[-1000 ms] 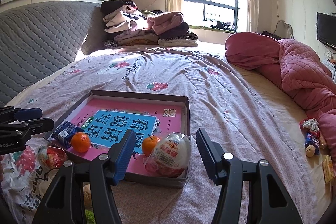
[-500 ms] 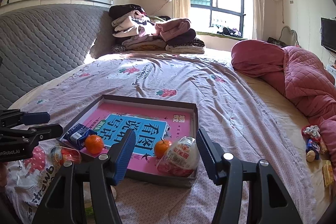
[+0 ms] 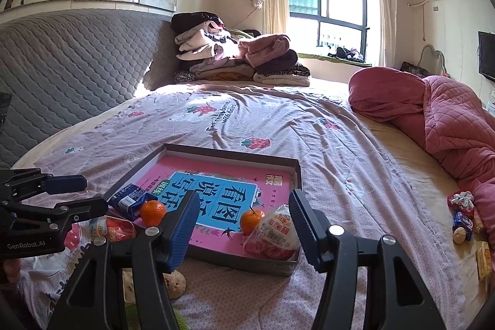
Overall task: Organize objects
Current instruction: 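Move left tool toward the cream mesh bag while right tool approaches the green fuzzy ring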
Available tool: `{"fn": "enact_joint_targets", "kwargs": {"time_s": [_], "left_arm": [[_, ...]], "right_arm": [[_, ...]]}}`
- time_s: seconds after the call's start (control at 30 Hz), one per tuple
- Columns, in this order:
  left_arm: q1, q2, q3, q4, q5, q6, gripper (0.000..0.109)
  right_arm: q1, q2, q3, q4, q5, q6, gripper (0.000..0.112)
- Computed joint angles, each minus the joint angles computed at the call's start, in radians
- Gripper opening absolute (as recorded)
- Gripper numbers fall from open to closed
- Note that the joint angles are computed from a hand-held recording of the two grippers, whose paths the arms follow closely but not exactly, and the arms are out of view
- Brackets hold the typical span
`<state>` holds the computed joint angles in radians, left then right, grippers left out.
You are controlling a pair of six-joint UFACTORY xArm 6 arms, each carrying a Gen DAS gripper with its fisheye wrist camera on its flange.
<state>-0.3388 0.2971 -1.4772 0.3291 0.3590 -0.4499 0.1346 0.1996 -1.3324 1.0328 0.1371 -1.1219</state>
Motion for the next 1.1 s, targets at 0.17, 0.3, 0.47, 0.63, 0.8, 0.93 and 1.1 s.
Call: {"fn": "enact_joint_targets", "kwargs": {"time_s": [0.17,0.3,0.47,0.63,0.8,0.93,1.1], "left_arm": [[-0.002,-0.016,0.024,0.019,-0.007,-0.021,0.056],[-0.003,-0.033,0.050,0.013,-0.017,-0.018,0.056],[-0.001,-0.060,0.091,0.000,-0.034,-0.016,0.056],[0.001,-0.087,0.134,-0.028,-0.046,-0.003,0.056],[0.009,-0.108,0.160,-0.031,-0.057,-0.014,0.056],[0.018,-0.125,0.176,-0.023,-0.067,-0.028,0.056],[0.019,-0.139,0.196,-0.035,-0.070,-0.025,0.056]], "right_arm": [[0.004,-0.020,0.014,0.067,0.005,-0.069,0.059],[0.007,-0.033,0.020,0.123,0.005,-0.126,0.059],[0.009,-0.052,0.031,0.163,0.016,-0.165,0.059],[0.022,-0.078,0.053,0.201,0.013,-0.207,0.060],[0.034,-0.106,0.070,0.282,0.014,-0.295,0.060],[0.043,-0.126,0.084,0.338,0.016,-0.361,0.060],[0.049,-0.144,0.098,0.365,0.018,-0.393,0.060]]}}
